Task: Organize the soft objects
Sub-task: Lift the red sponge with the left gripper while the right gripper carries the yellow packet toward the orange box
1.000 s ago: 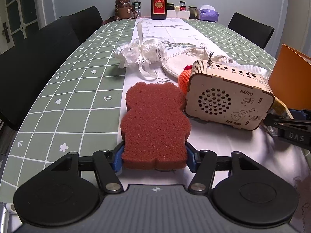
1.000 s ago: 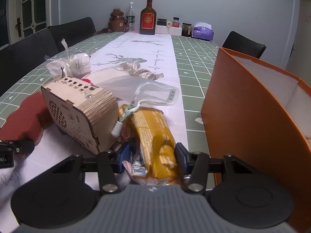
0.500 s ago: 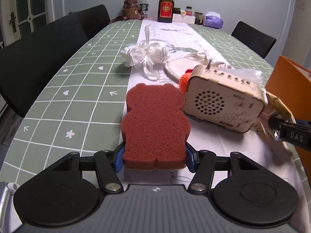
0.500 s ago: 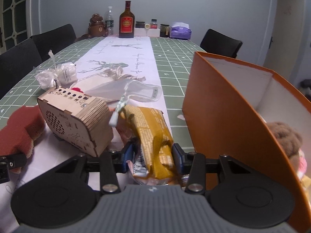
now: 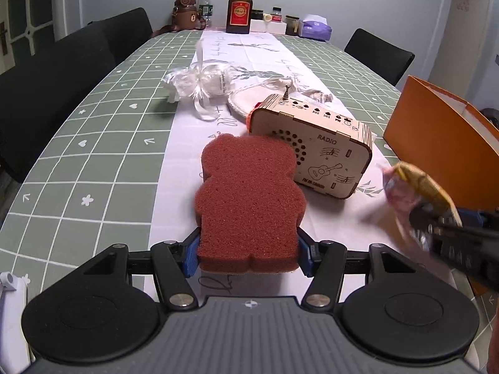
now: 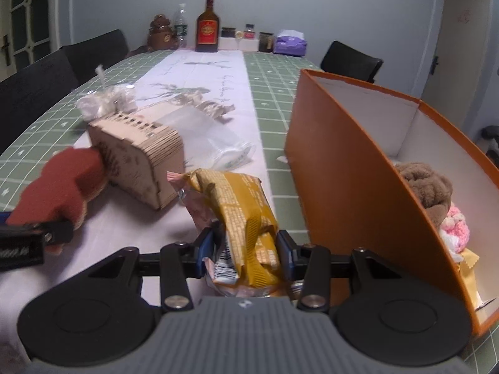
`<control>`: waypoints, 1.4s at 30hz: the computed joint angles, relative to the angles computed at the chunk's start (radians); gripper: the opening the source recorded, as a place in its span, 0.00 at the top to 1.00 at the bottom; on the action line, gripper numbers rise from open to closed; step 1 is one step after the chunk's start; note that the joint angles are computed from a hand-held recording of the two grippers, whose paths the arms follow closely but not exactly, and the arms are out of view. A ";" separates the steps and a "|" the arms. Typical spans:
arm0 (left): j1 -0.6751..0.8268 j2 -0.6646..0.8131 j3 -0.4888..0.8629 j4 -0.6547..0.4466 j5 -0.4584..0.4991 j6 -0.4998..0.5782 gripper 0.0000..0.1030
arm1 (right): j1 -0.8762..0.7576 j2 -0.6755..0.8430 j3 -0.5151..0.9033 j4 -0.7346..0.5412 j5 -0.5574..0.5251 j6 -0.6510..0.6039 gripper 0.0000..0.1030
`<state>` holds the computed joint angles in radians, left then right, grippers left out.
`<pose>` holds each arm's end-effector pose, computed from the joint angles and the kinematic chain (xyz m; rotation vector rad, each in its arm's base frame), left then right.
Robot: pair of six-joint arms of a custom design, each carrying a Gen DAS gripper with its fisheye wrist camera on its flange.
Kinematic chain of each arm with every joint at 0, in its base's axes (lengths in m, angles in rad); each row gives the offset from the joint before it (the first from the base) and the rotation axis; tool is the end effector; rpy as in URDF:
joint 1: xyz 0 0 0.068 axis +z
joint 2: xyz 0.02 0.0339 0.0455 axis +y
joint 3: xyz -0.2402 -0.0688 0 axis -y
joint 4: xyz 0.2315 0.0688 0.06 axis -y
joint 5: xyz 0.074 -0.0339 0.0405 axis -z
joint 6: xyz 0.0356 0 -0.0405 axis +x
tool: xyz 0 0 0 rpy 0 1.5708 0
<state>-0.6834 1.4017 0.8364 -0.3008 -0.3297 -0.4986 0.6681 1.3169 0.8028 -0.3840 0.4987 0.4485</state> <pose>0.2220 -0.1659 0.1949 0.0745 2.3804 -0.1586 0.2118 0.1454 0.2021 -0.0489 2.3286 -0.0714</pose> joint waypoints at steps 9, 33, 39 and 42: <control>0.010 -0.018 -0.010 -0.004 -0.012 -0.004 0.34 | 0.114 0.050 0.015 0.023 -0.017 -0.019 0.58; -0.093 -0.023 0.091 -0.140 -0.127 -0.042 0.34 | -0.044 0.062 0.084 0.061 -0.126 -0.186 0.58; -0.174 -0.049 0.155 -0.214 -0.221 -0.058 0.34 | -0.062 -0.108 0.071 -0.019 -0.170 -0.206 0.58; -0.202 -0.050 0.192 -0.233 -0.246 -0.050 0.34 | -0.085 -0.185 0.091 -0.080 -0.204 -0.230 0.58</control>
